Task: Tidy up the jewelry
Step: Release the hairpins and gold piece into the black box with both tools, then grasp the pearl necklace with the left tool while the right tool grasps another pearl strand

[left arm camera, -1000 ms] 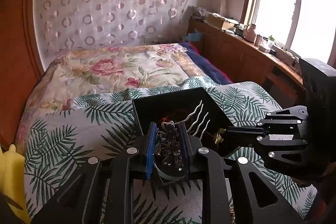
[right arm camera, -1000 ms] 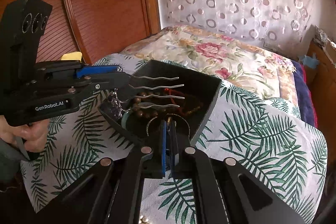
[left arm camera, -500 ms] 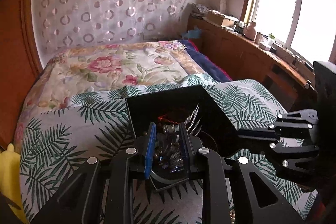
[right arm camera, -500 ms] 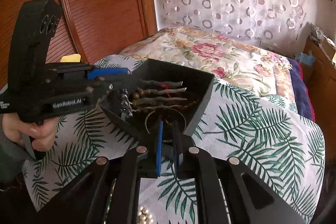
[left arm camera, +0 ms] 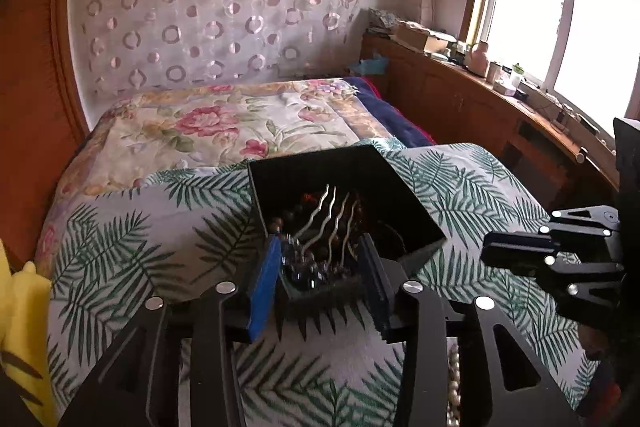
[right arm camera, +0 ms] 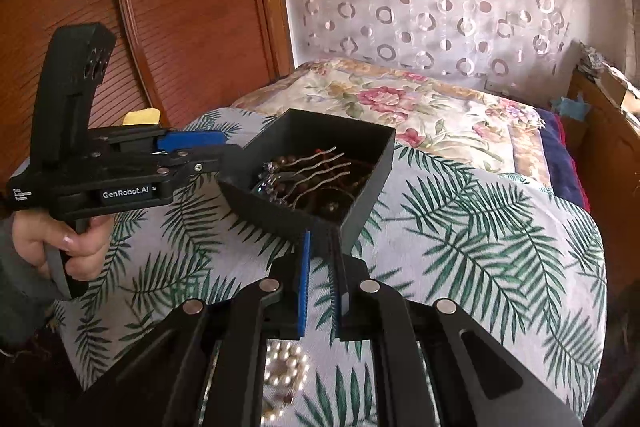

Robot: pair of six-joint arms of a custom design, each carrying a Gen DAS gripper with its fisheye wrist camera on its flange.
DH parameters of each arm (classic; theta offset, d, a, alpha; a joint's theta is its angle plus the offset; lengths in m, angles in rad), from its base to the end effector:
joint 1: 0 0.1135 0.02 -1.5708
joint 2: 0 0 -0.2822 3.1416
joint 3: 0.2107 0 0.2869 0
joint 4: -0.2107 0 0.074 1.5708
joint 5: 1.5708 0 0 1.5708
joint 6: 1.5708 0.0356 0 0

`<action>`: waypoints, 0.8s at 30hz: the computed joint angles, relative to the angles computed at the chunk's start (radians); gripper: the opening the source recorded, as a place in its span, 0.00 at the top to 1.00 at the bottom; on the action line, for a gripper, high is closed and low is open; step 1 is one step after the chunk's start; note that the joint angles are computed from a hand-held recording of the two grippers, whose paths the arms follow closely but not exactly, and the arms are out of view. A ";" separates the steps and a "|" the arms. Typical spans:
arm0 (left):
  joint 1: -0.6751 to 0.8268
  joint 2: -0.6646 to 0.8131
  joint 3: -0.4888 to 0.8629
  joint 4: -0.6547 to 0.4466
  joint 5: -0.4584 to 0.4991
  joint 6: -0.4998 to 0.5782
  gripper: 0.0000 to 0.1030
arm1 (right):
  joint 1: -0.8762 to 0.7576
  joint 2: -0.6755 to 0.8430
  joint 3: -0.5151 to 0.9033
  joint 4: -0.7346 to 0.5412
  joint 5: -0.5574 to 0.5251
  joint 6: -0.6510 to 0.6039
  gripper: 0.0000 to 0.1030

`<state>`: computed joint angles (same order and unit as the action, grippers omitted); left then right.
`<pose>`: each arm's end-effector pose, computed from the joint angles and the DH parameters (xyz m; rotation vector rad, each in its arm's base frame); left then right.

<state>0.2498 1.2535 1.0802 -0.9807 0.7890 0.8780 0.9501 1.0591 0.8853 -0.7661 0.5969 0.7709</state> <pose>0.2570 0.0395 0.3017 0.9133 2.1487 -0.5555 0.1498 0.1751 0.2866 0.0241 2.3044 0.1074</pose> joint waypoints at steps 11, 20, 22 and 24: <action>0.170 -0.037 -0.081 -0.160 -0.006 0.275 0.46 | 0.156 0.015 -0.096 -0.071 -0.007 0.251 0.73; 0.257 -0.036 -0.135 -0.196 -0.042 0.394 0.45 | 0.195 0.116 -0.072 -0.106 -0.007 0.293 0.73; 0.270 -0.036 -0.138 -0.202 -0.042 0.403 0.45 | 0.200 0.137 -0.057 -0.122 0.005 0.289 0.73; 0.276 -0.038 -0.138 -0.207 -0.041 0.409 0.45 | 0.202 0.147 -0.046 -0.139 0.010 0.296 0.73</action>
<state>0.5260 1.2159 0.9417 -1.1882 0.7480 1.2867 1.1519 1.2062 0.8390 -0.9056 0.6070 1.0670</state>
